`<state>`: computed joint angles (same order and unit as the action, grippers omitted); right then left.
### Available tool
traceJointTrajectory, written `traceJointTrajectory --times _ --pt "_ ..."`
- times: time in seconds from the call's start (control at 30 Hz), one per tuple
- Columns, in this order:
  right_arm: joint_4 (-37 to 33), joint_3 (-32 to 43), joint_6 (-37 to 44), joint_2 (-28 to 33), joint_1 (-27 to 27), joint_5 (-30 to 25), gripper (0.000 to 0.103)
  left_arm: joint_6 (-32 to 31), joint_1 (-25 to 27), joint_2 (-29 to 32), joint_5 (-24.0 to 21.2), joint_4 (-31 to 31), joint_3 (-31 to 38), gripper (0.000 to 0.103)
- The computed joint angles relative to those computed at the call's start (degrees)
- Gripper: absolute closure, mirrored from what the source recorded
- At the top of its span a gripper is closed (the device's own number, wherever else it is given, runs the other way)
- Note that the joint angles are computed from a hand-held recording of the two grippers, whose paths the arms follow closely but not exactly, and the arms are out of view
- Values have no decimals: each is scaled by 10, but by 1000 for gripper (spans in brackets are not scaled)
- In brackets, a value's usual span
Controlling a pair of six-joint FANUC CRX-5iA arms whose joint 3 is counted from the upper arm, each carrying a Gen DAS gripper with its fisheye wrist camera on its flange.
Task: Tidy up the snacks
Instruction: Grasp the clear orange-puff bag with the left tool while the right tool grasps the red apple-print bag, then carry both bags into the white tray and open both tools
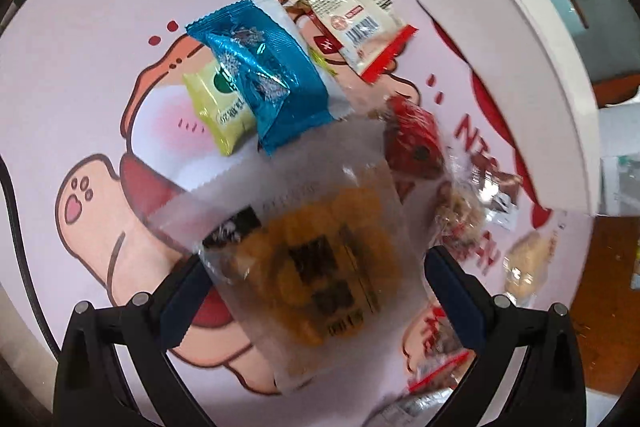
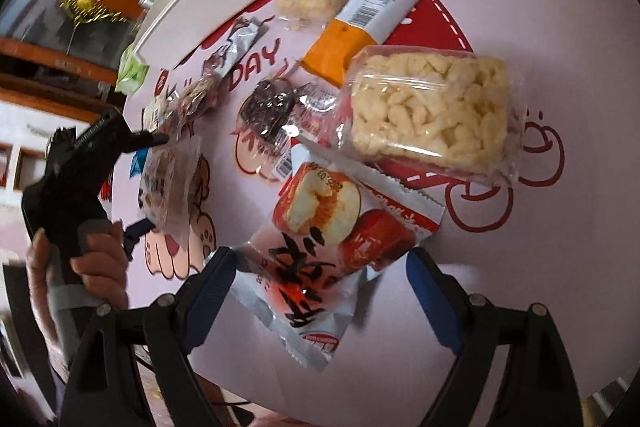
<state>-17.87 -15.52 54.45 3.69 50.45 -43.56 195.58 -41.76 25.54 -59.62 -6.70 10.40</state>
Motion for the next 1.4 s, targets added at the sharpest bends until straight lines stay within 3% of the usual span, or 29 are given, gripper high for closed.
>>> traceJointTrajectory --times 0.17,0.27,0.4,0.43,0.6,0.8,1.1,1.4 --pt "-23 30 -7 29 -8 -23 15 -8 5 18 -30 -2 24 0" --pt "-1 33 -21 36 4 -18 16 -18 5 21 -31 1 23 2" --pt "-38 53 34 49 -3 -25 45 -52 3 39 -42 23 44 15" --pt "-35 54 38 49 1 -23 48 -64 1 39 -39 27 42 17" --pt "44 46 22 45 37 -22 55 -113 -9 28 -11 48 21 26" --pt "118 19 -5 18 65 3 56 -169 -28 27 -43 43 35 30" --pt "253 -11 -71 -33 95 51 56 -215 -85 32 -202 -88 180 31" --pt "368 56 -116 -9 68 92 56 -355 -79 48 -310 -231 341 30"
